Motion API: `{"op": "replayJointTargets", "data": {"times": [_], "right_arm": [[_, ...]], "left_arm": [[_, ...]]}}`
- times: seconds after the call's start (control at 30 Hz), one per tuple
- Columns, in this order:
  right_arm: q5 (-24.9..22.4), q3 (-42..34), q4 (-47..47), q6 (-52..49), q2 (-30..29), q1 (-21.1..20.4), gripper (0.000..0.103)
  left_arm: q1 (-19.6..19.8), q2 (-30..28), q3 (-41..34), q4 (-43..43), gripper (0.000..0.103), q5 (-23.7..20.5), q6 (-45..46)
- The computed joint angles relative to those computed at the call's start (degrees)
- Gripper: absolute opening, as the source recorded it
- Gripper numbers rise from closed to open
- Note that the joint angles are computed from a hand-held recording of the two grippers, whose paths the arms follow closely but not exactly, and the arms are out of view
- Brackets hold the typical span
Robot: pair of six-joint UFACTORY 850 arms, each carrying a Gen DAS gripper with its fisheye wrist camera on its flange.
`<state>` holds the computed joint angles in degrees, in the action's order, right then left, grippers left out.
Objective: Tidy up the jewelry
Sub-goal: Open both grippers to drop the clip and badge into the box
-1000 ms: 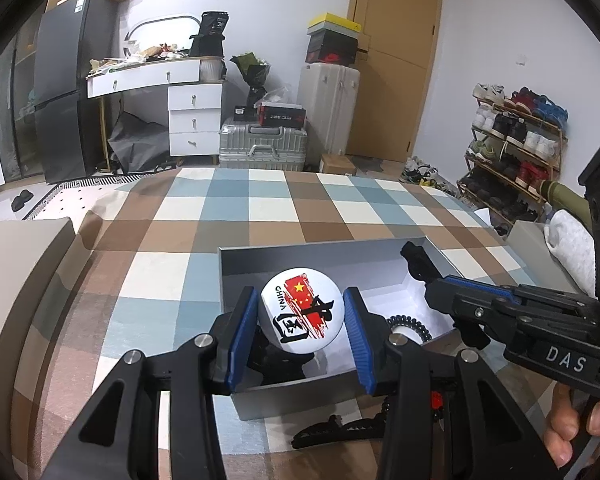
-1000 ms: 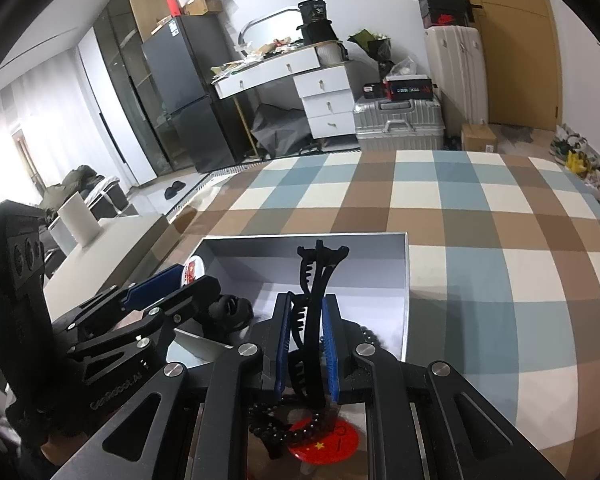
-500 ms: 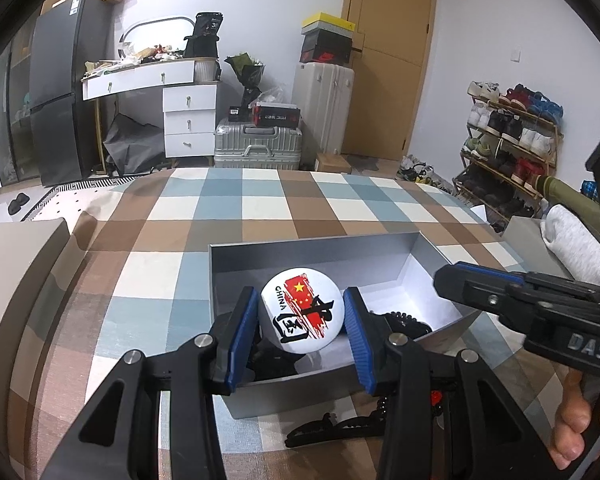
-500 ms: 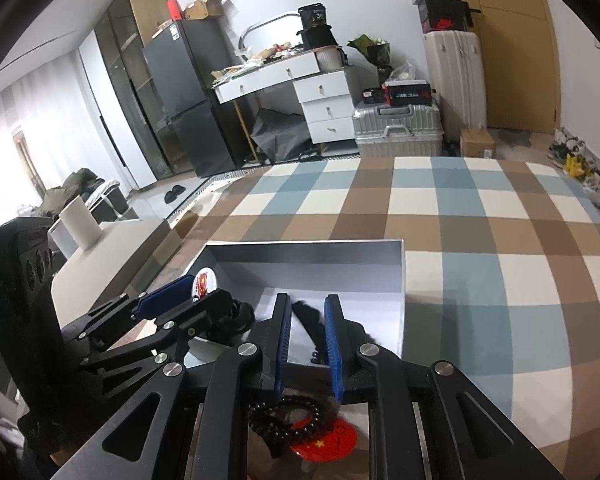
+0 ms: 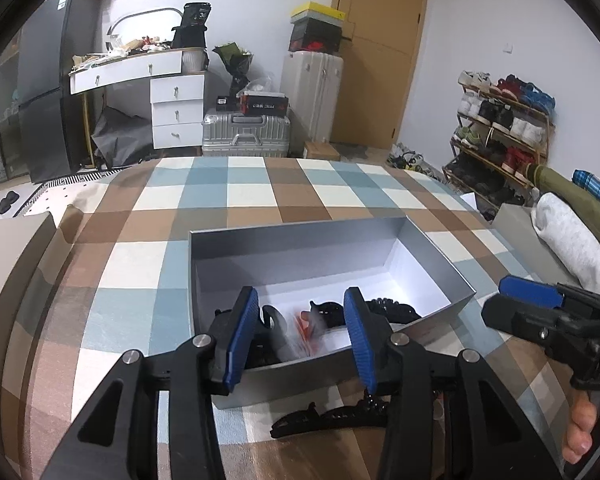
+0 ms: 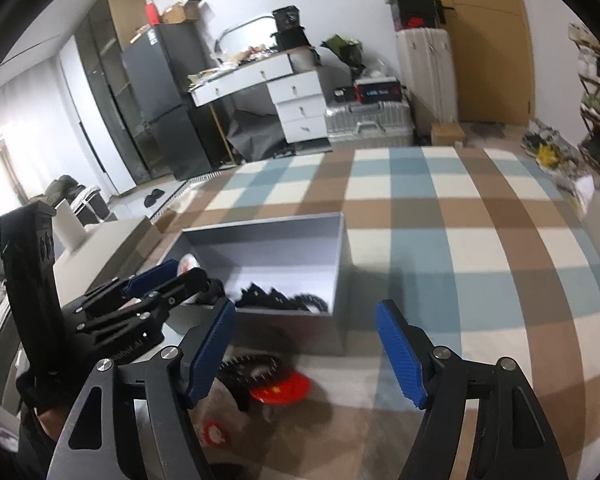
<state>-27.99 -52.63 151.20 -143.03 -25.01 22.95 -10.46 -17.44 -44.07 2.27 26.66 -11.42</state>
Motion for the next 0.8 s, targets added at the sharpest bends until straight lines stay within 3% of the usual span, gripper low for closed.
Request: {"op": "replayJointTargets", "data": {"times": [0.03, 0.1, 0.17, 0.43, 0.5, 0.8], "right_arm": [[0.1, 0.2, -0.4, 0.4, 0.0, -0.1, 0.073], [0.1, 0.8, -1.2, 1.1, 0.1, -0.4, 0.073], [0.0, 1.4, -1.9, 1.5, 0.2, -0.5, 0.073], [-0.8, 3.2, -4.8, 3.7, 0.7, -1.7, 0.086], [-0.7, 3.3, -5.9, 5.0, 0.8, -2.1, 0.09], [-0.9, 5.1, -10.3, 8.5, 2.7, -2.6, 0.097]], "left_arm": [[-0.3, 0.2, 0.1, -1.6, 0.048, -0.2, 1.8], [-0.6, 0.8, 0.8, -2.6, 0.067, 0.3, 2.7], [-0.6, 1.3, 1.5, -2.0, 0.077, 0.8, 2.2], [-1.9, 4.1, 4.2, -5.7, 0.088, 0.3, 6.6], [-2.5, 4.8, 4.6, -9.1, 0.099, -1.3, 9.9], [-2.3, 7.2, 7.7, -9.7, 0.1, -2.0, 9.3]]}}
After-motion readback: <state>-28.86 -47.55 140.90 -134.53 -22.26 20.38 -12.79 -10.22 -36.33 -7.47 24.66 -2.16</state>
